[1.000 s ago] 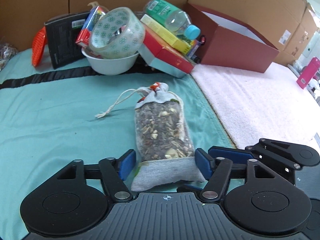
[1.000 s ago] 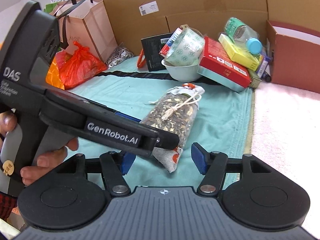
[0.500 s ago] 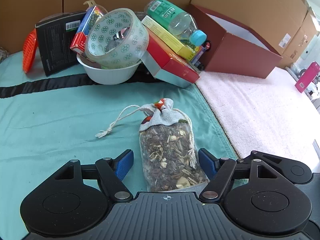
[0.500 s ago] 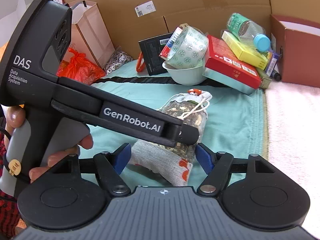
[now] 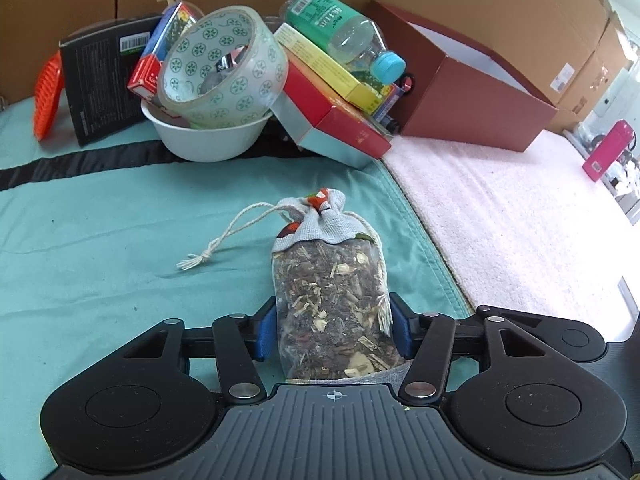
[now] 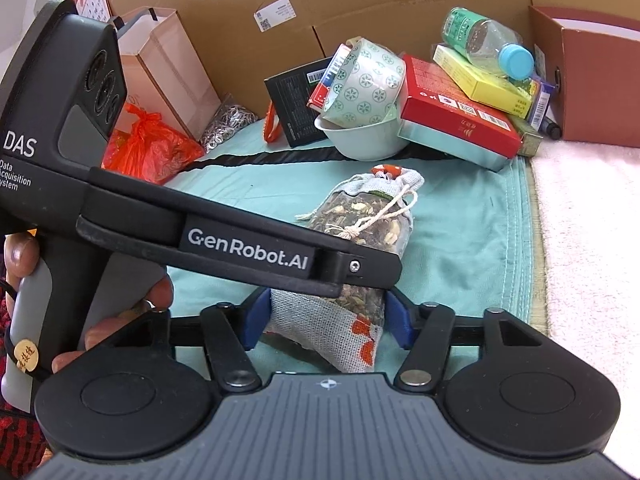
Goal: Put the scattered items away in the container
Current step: 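Lift the herb bag with both grippers and carry it over the brown-red box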
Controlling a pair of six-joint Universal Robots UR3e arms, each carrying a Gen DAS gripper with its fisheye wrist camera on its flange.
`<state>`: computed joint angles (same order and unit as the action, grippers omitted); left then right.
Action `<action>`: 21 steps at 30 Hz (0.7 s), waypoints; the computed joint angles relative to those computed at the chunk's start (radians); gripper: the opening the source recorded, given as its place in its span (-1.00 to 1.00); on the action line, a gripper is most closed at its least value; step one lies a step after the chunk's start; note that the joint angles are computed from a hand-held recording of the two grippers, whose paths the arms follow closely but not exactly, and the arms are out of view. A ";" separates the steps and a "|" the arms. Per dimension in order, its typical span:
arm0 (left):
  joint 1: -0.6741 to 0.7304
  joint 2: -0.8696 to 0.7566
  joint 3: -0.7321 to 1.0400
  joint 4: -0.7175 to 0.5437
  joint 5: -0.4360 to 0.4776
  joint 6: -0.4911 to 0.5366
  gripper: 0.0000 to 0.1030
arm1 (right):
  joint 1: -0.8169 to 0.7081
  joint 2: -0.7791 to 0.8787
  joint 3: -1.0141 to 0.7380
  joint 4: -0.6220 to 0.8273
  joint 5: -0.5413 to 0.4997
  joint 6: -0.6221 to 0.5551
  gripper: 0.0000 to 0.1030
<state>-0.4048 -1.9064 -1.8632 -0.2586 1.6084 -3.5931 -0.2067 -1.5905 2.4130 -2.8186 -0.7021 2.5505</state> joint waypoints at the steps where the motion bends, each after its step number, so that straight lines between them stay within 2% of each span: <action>1: -0.006 0.000 0.010 -0.010 0.004 -0.004 0.07 | -0.010 -0.015 0.001 0.027 0.009 -0.014 0.15; 5: -0.043 -0.016 0.069 -0.048 0.036 -0.016 0.06 | -0.061 -0.091 0.028 0.108 0.037 -0.082 0.14; 10: -0.110 -0.076 0.215 -0.103 0.092 -0.012 0.06 | -0.174 -0.230 0.052 0.283 0.094 -0.189 0.14; 17: -0.187 -0.226 0.523 -0.190 0.159 0.037 0.06 | -0.317 -0.334 0.015 0.440 0.163 -0.280 0.14; 21: -0.211 -0.332 0.737 -0.256 0.175 0.055 0.06 | -0.368 -0.317 -0.029 0.441 0.192 -0.299 0.14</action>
<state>-0.6158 -2.2380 -1.1266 -0.5148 1.7838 -3.5377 -0.5746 -1.9079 2.3841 -2.3776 -0.5100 2.2516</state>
